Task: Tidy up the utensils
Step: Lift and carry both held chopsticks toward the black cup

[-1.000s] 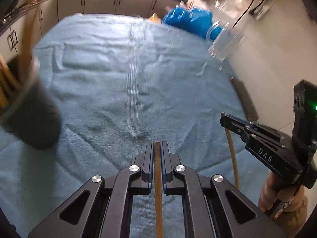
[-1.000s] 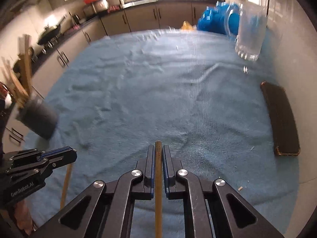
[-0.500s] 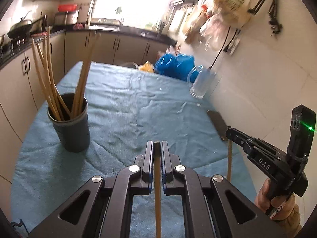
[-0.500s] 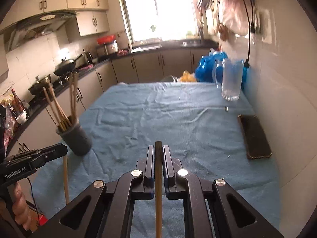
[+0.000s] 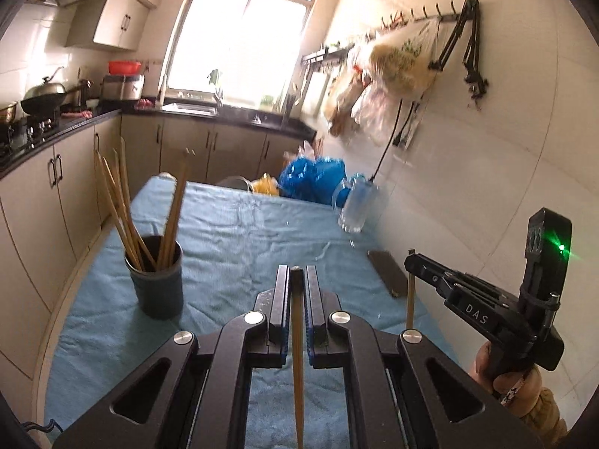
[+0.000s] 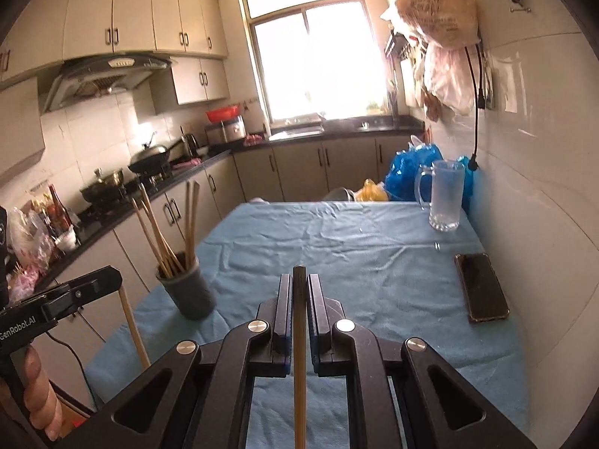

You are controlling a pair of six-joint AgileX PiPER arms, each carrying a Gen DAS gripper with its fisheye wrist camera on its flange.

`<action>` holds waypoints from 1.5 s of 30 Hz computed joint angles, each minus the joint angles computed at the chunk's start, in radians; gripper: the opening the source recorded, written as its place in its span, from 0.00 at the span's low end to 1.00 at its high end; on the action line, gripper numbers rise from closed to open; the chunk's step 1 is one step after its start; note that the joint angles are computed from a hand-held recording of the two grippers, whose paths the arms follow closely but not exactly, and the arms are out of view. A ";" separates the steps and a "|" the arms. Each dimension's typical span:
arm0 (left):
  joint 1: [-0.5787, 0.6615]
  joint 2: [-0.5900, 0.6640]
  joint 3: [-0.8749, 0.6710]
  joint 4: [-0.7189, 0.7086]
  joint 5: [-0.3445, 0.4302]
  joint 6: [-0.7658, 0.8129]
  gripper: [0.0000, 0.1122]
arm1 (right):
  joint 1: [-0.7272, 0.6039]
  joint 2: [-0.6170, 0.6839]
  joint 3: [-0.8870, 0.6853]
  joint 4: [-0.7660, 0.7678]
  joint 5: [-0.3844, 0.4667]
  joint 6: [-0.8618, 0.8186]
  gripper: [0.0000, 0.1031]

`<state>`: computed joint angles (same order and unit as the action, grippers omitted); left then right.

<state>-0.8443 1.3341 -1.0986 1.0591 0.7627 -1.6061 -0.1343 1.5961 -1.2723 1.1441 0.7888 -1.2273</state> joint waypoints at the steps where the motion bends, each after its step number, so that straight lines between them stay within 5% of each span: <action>1: -0.005 -0.014 0.002 0.011 0.012 -0.004 0.06 | 0.000 -0.006 0.001 0.010 0.002 -0.002 0.07; 10: 0.002 -0.125 0.001 0.052 0.088 0.019 0.06 | 0.063 -0.005 -0.062 0.126 -0.020 0.024 0.07; 21: 0.141 -0.232 -0.069 0.017 0.118 0.196 0.06 | 0.265 0.075 -0.253 0.177 -0.156 0.096 0.07; 31: 0.467 -0.199 -0.170 -0.139 -0.057 0.424 0.06 | 0.439 0.267 -0.551 0.154 -0.244 0.234 0.07; 45: 0.799 0.025 -0.210 -0.526 -0.343 0.739 0.06 | 0.609 0.594 -0.941 -0.191 -0.440 0.536 0.07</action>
